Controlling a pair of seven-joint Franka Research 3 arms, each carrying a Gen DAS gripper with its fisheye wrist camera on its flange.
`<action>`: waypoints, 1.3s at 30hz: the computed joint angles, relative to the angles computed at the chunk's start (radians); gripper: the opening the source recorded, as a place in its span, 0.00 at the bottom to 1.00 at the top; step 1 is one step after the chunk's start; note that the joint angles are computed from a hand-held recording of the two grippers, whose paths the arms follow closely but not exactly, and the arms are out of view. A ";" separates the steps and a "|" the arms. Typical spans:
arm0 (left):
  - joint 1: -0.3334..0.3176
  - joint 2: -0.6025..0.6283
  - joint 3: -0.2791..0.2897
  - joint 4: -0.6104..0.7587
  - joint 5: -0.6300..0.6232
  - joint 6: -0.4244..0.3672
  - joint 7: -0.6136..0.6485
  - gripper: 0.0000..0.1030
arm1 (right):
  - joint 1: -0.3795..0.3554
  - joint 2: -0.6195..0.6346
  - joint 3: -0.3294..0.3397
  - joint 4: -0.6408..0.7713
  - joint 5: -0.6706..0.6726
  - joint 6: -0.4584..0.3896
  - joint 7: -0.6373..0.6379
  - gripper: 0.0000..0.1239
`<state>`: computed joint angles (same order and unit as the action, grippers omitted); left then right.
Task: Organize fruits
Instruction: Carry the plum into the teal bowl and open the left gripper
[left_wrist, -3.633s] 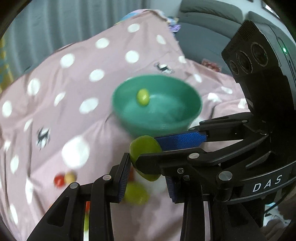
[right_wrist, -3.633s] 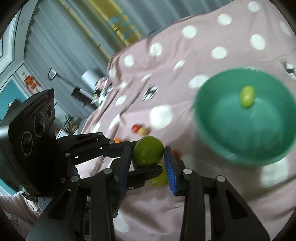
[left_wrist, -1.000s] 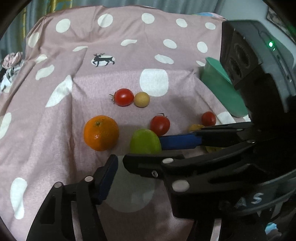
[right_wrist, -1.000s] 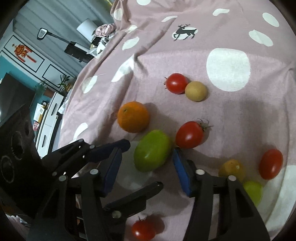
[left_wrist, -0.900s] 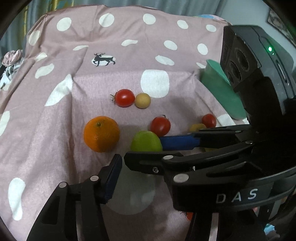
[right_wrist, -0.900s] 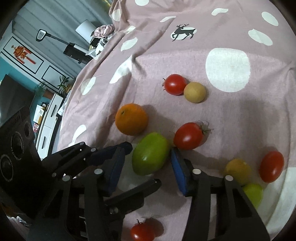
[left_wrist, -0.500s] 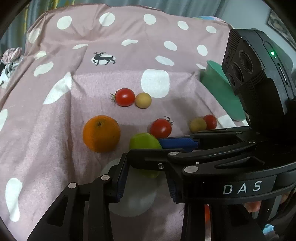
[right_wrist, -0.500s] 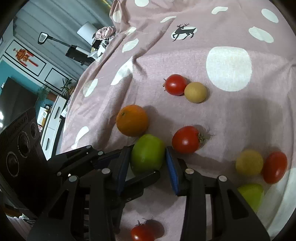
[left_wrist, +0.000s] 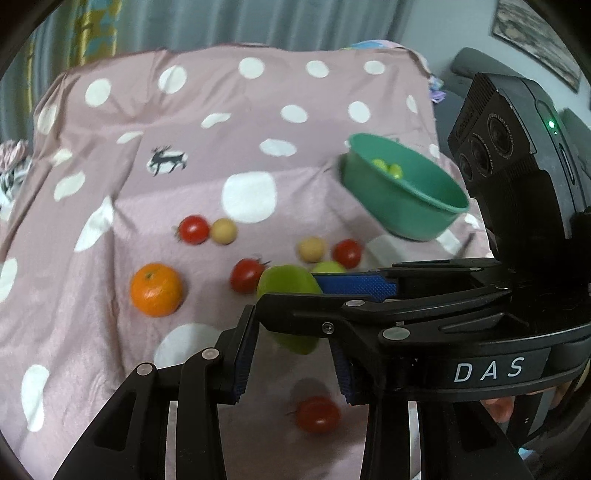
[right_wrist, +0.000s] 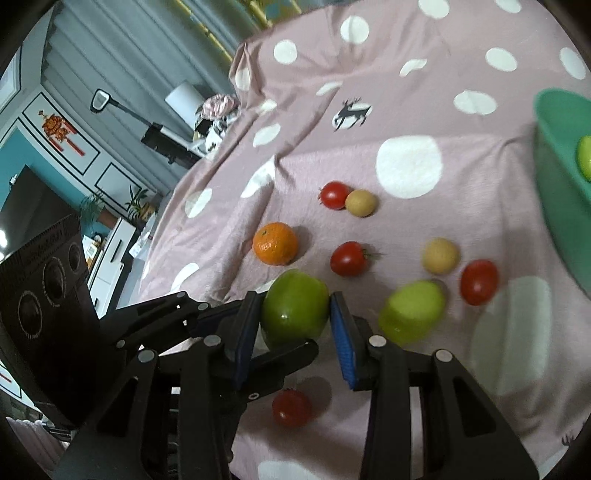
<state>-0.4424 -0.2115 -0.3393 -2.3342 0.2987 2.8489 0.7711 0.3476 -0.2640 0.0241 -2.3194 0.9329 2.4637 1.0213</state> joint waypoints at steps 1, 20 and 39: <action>0.001 0.003 -0.004 0.010 0.010 -0.002 0.002 0.37 | -0.002 -0.012 -0.001 -0.007 0.003 0.012 -0.004 0.31; -0.040 0.291 -0.018 0.403 0.105 -0.049 0.190 0.37 | -0.053 -0.132 -0.089 -0.081 0.064 0.194 -0.063 0.31; -0.130 0.606 0.006 0.790 -0.034 -0.155 0.381 0.37 | -0.153 -0.067 -0.128 -0.048 -0.024 0.239 -0.005 0.32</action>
<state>-0.5719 0.3943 -0.3335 -1.5442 0.2651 2.6934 1.1525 0.1944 -0.3311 -0.1040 -2.3676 0.9086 2.7026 1.0158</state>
